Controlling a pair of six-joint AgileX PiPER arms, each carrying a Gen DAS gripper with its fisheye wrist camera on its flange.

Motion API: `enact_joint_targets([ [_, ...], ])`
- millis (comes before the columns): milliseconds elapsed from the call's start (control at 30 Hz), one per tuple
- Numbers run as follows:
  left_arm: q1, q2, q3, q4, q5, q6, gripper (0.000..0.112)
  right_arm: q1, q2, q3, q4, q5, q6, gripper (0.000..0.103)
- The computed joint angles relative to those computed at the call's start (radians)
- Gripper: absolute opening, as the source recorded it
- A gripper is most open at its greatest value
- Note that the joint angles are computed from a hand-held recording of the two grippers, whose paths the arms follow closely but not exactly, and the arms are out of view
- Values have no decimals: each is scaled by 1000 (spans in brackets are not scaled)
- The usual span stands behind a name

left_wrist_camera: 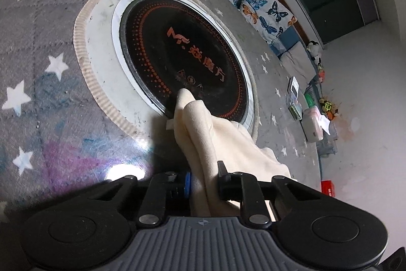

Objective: Fold clothes
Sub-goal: 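Grasp the cream garment edge with the right tool while the left tool grasps it too, then lift the bundle with both tools and carry it away from the cooktop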

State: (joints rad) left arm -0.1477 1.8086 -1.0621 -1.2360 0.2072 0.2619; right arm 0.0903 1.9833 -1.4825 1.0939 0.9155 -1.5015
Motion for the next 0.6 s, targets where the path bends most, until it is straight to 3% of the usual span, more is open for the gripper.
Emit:
enact_joint_targets([
  [233,-24,-3,-13,205,-28,-165,21,-93,26,-25,-6,-118,79,23],
  [333,-33,-5,-20,322,-32,-264,21,-126,68,-68,-37,-189,149,34],
  [400,-36,-4,-25,373,-32,-308,21,-146,103,-107,-65,-224,211,36],
  [600,-50,1,-48,594,-28,-507,21,-189,226,-259,-151,-212,427,39],
])
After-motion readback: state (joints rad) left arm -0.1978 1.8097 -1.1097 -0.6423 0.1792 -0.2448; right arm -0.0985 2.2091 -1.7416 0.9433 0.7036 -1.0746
